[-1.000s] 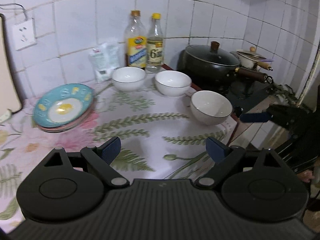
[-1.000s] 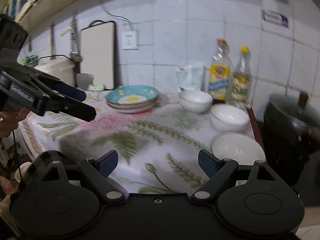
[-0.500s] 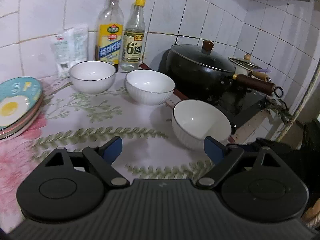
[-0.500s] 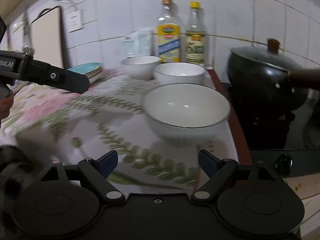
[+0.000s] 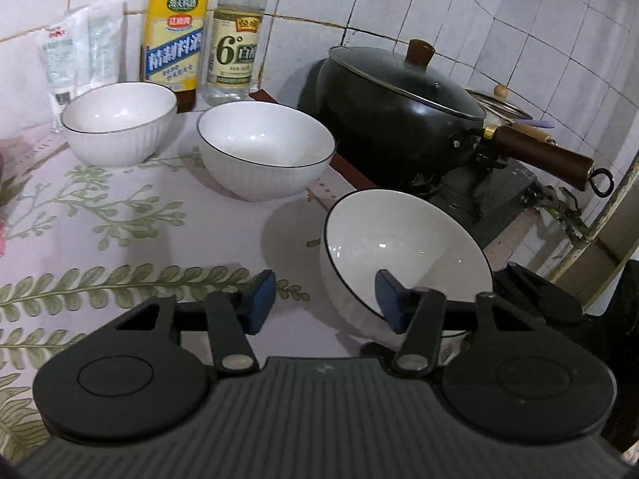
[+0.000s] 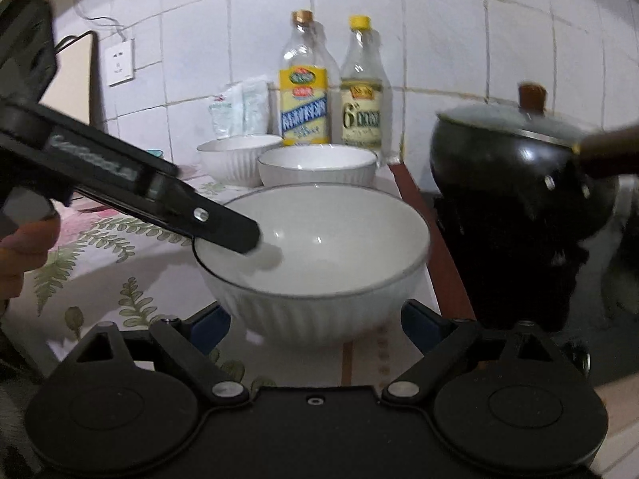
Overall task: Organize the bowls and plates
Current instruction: 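Close the left gripper on the rim of the white bowl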
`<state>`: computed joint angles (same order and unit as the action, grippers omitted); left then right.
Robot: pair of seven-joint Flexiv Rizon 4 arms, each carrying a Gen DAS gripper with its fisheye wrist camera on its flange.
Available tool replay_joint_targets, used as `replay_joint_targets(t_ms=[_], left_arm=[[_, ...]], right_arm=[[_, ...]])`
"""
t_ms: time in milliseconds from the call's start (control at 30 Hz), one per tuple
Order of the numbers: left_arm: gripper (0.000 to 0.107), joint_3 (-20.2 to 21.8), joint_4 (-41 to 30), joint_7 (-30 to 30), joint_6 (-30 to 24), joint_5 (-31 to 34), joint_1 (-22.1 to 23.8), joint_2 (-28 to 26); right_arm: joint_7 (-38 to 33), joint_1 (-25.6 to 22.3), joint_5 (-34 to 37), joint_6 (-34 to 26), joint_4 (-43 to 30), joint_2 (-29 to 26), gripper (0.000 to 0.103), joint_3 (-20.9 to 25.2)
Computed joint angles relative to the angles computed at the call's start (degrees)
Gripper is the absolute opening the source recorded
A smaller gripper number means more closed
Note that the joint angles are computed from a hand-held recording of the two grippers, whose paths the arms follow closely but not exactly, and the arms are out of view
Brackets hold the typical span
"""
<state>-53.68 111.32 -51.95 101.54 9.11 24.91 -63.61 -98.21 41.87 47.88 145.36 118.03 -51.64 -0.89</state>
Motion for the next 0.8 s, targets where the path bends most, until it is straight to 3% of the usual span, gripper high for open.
replay_joint_targets(t_ms=[133,500,800], left_arm=[[0.031,-2.68,-0.32,1.01,-3.37,-0.79,1.62,-1.98],[0.029,-1.67,2.14,1.87,-0.91,-1.17,1.80,-0.03],[0.029,-4.62,9.19,-0.16,2.43,3.25,9.70,3.57]], right_arm=[[-1.14,0.33,0.40,1.48,-1.65,-1.54,0.099,-0.60],[-5.16,0.59,4.09,1.13,-3.68,-0.95,0.099,1.11],[-12.29,4.06,9.04,-1.77,-5.39,4.62,0.099,1.44]])
